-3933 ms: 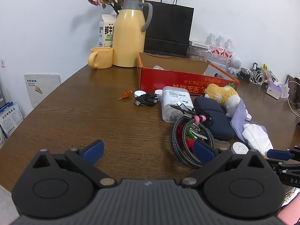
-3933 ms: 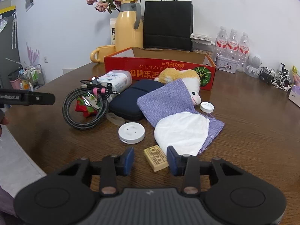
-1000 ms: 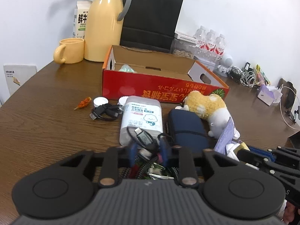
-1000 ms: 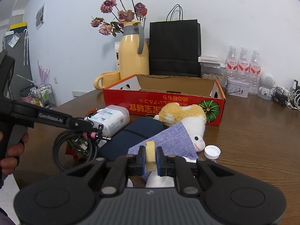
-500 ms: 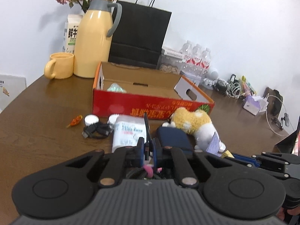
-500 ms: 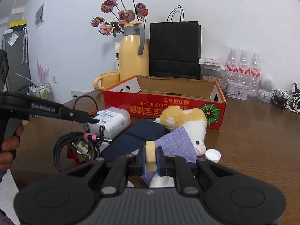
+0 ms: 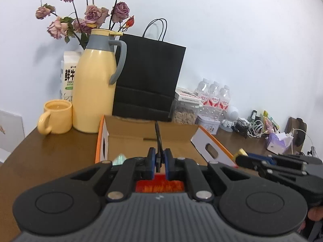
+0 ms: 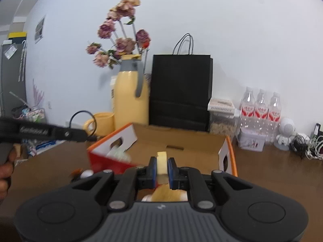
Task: Organize objects
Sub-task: 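Carry both held items into the cardboard box and open both tools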
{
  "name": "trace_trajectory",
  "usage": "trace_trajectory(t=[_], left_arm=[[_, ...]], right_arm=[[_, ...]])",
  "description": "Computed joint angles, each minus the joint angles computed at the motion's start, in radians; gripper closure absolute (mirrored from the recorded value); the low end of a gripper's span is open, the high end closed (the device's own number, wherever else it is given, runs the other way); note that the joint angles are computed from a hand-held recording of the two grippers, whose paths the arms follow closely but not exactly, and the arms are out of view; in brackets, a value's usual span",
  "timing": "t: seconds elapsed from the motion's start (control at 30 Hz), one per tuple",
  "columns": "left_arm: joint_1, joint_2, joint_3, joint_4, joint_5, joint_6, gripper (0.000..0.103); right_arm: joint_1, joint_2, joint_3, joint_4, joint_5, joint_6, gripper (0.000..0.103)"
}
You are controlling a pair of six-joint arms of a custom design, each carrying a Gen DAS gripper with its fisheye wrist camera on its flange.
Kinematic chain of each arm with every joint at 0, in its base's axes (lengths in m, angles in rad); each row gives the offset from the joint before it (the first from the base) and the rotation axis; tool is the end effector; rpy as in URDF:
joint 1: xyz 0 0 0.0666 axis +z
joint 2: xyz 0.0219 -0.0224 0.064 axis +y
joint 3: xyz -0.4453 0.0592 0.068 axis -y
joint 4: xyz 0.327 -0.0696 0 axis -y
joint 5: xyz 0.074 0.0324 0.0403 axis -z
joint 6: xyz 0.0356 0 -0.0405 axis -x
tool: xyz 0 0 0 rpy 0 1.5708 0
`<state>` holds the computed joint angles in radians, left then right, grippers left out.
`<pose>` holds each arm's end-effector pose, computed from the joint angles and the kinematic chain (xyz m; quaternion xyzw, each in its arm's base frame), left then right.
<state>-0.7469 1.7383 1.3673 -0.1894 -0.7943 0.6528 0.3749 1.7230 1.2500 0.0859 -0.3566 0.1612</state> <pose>0.4218 -0.3564 0.3870 -0.1490 0.8149 -0.0286 0.5594 0.5047 0.2115 0.3708 -0.3117 0.7614 0.2049 0.5302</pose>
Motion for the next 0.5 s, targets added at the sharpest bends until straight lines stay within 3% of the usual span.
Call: trace_trajectory(t=[0.17,0.5], left_arm=[[0.072,0.037,0.053,0.005,0.054,-0.015,0.093],[0.179,0.137,0.165,-0.111,0.137,0.021,0.093]], right_arm=[[0.007,0.116,0.208,-0.103,0.036,-0.031,0.093],[-0.002,0.315,0.485,-0.295,0.140,-0.090,0.093]])
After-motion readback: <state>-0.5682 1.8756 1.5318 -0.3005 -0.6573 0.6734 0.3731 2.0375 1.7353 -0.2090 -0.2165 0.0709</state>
